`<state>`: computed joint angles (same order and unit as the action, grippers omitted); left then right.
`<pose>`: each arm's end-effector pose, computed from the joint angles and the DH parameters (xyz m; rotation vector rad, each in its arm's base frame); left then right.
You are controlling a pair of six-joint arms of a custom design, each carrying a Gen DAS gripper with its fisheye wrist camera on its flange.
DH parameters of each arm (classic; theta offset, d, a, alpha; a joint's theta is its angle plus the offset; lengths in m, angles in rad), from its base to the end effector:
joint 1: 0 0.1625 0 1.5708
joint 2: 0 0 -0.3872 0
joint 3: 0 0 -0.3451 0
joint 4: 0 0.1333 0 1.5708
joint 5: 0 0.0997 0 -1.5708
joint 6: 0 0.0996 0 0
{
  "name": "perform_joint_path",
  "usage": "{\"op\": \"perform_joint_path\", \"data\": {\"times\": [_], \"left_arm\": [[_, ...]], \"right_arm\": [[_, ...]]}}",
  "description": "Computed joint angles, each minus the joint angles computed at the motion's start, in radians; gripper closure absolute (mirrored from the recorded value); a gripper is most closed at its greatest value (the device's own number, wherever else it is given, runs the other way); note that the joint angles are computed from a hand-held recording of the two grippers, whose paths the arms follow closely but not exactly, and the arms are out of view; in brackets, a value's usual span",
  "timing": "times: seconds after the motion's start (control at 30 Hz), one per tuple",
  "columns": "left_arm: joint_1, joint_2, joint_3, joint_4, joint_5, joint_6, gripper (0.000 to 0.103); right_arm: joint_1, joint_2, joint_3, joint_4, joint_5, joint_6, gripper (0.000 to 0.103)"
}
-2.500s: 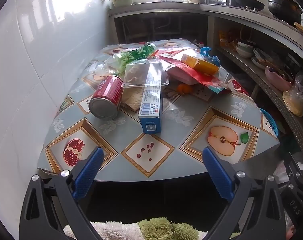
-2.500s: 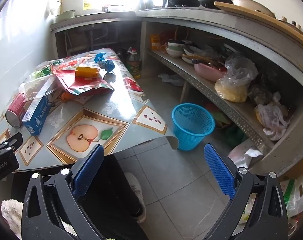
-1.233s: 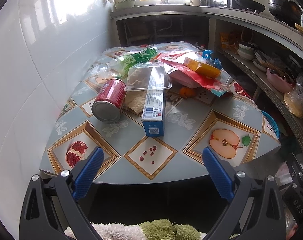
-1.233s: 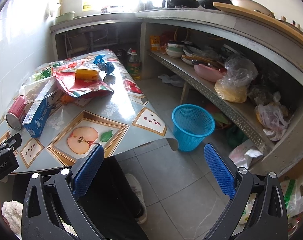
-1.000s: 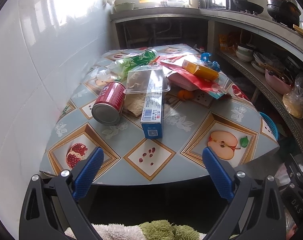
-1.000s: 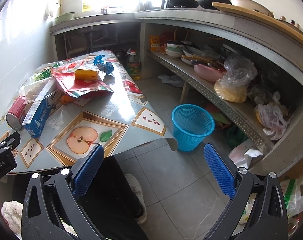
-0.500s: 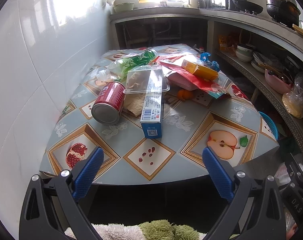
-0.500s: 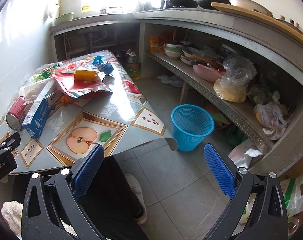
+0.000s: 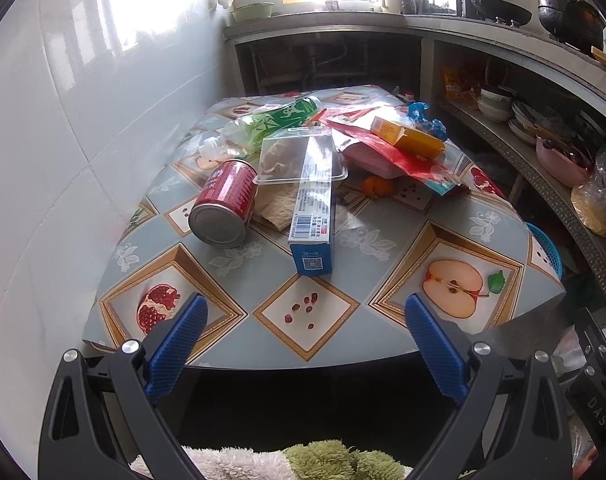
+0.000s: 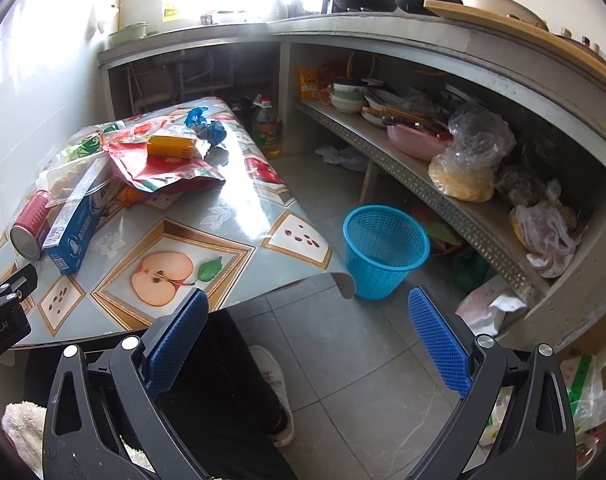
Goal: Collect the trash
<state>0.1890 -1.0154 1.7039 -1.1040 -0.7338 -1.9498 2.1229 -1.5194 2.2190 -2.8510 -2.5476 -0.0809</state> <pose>-0.4029 -0.2881 0.1541 -0.0036 1.9579 -0.9489 0.2519 -0.3121 0.3351 0.3469 -2.1619 0.8964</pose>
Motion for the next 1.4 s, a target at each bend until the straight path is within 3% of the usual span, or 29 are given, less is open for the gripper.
{"op": "perform_joint_path", "data": {"times": [1.4], "left_arm": [[0.031, -0.022, 0.014, -0.018, -0.014, 0.016, 0.006]], "right_arm": [[-0.005, 0.038, -0.025, -0.012, 0.021, -0.012, 0.007]]}}
